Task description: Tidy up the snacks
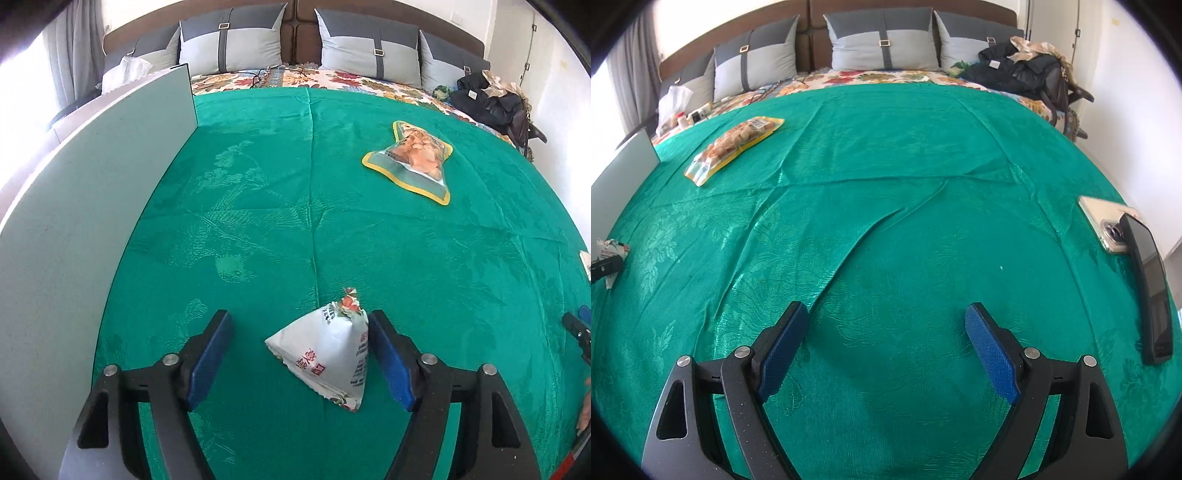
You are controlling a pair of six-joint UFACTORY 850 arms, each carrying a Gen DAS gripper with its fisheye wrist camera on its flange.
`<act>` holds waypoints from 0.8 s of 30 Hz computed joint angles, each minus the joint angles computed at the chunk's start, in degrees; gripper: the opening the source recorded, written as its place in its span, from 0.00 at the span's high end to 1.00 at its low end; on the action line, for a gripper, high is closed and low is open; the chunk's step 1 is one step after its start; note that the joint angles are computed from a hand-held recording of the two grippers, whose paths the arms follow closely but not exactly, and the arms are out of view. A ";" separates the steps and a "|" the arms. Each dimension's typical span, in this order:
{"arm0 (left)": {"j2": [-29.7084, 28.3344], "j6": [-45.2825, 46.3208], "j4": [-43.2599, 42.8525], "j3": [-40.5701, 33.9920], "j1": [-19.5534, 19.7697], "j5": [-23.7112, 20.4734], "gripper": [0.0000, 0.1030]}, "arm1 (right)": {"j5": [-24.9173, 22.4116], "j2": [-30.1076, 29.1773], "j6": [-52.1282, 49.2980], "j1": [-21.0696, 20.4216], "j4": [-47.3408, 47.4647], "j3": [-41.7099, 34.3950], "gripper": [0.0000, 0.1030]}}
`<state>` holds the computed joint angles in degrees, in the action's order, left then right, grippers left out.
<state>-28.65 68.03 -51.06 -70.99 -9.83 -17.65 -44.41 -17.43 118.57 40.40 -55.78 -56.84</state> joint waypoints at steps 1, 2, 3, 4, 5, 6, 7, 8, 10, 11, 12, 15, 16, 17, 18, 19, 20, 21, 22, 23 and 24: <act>-0.14 1.73 -0.66 0.08 -0.21 0.75 0.21 | 0.01 -0.01 0.04 0.03 -0.01 0.02 0.13; -0.17 5.76 -3.72 0.35 -0.29 1.41 0.15 | 0.01 -0.01 0.03 0.01 -0.02 0.01 0.13; -0.20 8.30 -6.16 0.66 -0.23 1.92 0.12 | 0.01 0.01 0.02 0.00 -0.03 0.02 0.13; -0.55 8.45 -6.93 0.32 -0.06 2.00 0.07 | 0.02 0.02 0.01 0.02 0.00 0.03 0.13; -0.88 7.44 -6.72 0.01 0.12 2.06 0.01 | 0.02 0.02 0.01 0.02 0.00 0.03 0.13; -1.08 5.80 -5.64 -0.25 0.23 2.05 0.00 | 0.04 0.01 0.03 -0.01 -0.04 0.03 0.13; -1.11 5.76 -5.45 -0.32 0.21 2.12 0.00 | 0.03 0.03 0.02 -0.01 -0.03 0.03 0.13; -1.17 5.86 -5.40 -0.42 0.19 2.09 0.00 | 0.01 0.03 0.01 0.02 -0.01 0.04 0.13; -1.36 7.03 -6.05 -0.63 0.43 1.44 0.00 | 0.01 0.03 0.00 0.01 0.00 0.03 0.13; -1.45 7.14 -6.12 -0.79 0.49 1.14 0.00 | 0.01 0.03 0.00 0.01 0.00 0.03 0.13; -1.49 7.10 -6.07 -0.85 0.48 1.11 0.00 | -0.04 0.02 -0.07 0.01 0.04 0.01 0.13; -1.53 6.87 -5.83 -0.92 0.40 1.20 0.00 | -0.54 -0.05 -0.18 0.00 0.69 -0.15 0.12; -1.51 7.05 -5.97 -0.89 0.45 1.13 0.00 | -0.63 -0.19 -1.88 -0.40 2.31 -0.76 0.12; -1.57 7.14 -6.05 -0.96 0.48 1.04 0.00 | -0.33 -0.63 -5.59 -1.35 5.21 -2.21 0.12; -1.59 7.18 -6.10 -0.97 0.48 1.01 0.00 | 1.03 -1.21 -9.92 -2.65 7.88 -4.00 0.12; -1.57 7.29 -6.21 -0.92 0.47 1.01 0.00 | 3.20 -1.80 -12.80 -3.87 9.14 -5.74 0.12; -1.56 7.31 -6.23 -0.90 0.46 1.04 0.00 | 5.64 -2.67 -14.99 -5.13 9.73 -7.90 0.12; -1.56 7.26 -6.18 -0.92 0.45 1.05 0.00 | 8.09 -4.02 -17.09 -6.34 10.58 -10.63 0.12; -1.54 7.30 -6.23 -0.88 0.47 1.05 0.00 | 10.69 -5.78 -20.02 -7.80 12.51 -13.81 0.12; -1.55 7.28 -6.21 -0.90 0.47 1.03 0.00 | 13.15 -8.06 -23.88 -9.40 15.83 -17.43 0.12; -1.54 7.29 -6.23 -0.88 0.46 1.04 0.00 | 15.07 -10.64 -27.83 -10.96 19.83 -21.32 0.12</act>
